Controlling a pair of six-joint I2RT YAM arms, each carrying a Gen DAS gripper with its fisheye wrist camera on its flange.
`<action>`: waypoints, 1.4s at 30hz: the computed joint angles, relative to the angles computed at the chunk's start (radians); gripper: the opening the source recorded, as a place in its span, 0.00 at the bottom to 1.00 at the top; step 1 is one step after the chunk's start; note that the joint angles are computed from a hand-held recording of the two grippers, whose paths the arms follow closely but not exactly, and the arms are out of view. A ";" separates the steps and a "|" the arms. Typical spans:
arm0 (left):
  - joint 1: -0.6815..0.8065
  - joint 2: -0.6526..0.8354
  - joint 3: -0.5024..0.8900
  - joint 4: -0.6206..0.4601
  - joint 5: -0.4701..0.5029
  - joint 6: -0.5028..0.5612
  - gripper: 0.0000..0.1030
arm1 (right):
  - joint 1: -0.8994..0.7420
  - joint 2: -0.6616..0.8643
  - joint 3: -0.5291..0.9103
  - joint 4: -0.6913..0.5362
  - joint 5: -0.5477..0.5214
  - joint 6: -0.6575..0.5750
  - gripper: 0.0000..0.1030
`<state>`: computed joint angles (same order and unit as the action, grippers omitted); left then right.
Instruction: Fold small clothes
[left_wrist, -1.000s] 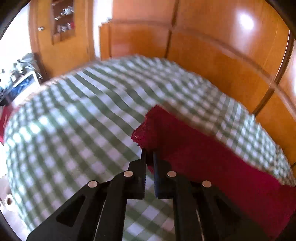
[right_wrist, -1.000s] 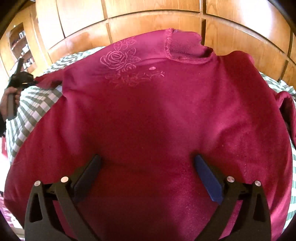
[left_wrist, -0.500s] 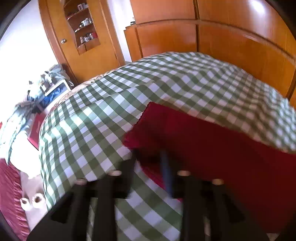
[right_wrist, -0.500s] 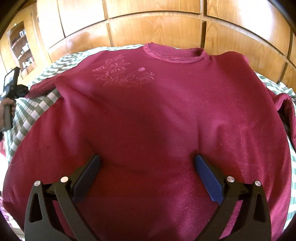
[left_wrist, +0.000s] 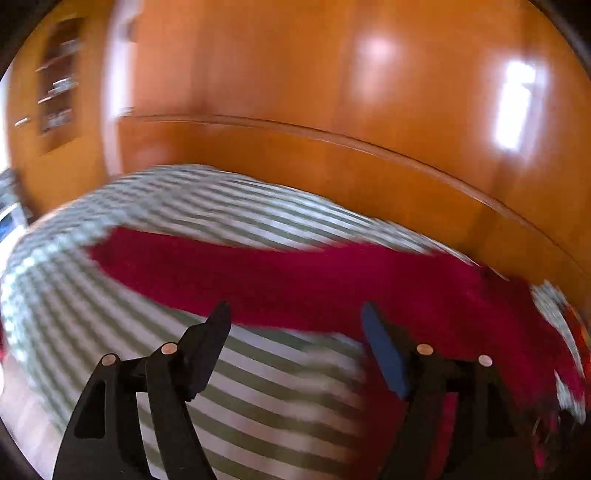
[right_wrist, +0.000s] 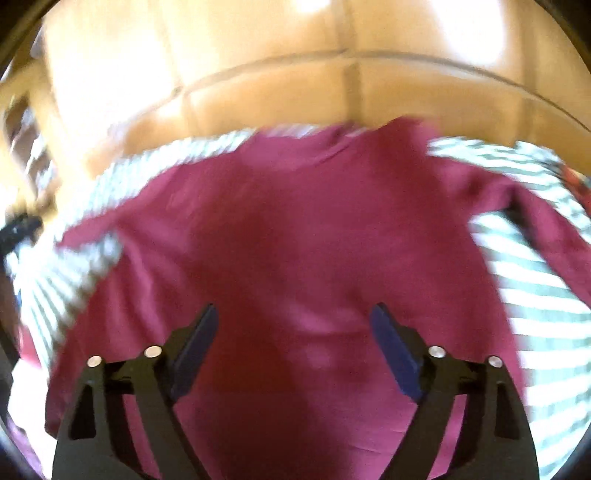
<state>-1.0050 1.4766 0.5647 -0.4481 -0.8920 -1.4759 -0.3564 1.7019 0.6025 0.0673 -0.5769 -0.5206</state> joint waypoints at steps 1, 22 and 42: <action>-0.028 0.080 0.056 0.038 0.003 0.030 0.71 | -0.070 -0.011 0.032 -0.029 -0.017 -0.001 0.77; -0.118 0.703 0.687 0.312 0.305 0.542 0.71 | -0.437 0.699 1.121 -0.450 0.257 0.052 0.08; -0.191 0.903 1.023 0.220 0.574 0.835 0.76 | -0.426 1.010 1.769 -0.520 0.528 0.080 0.08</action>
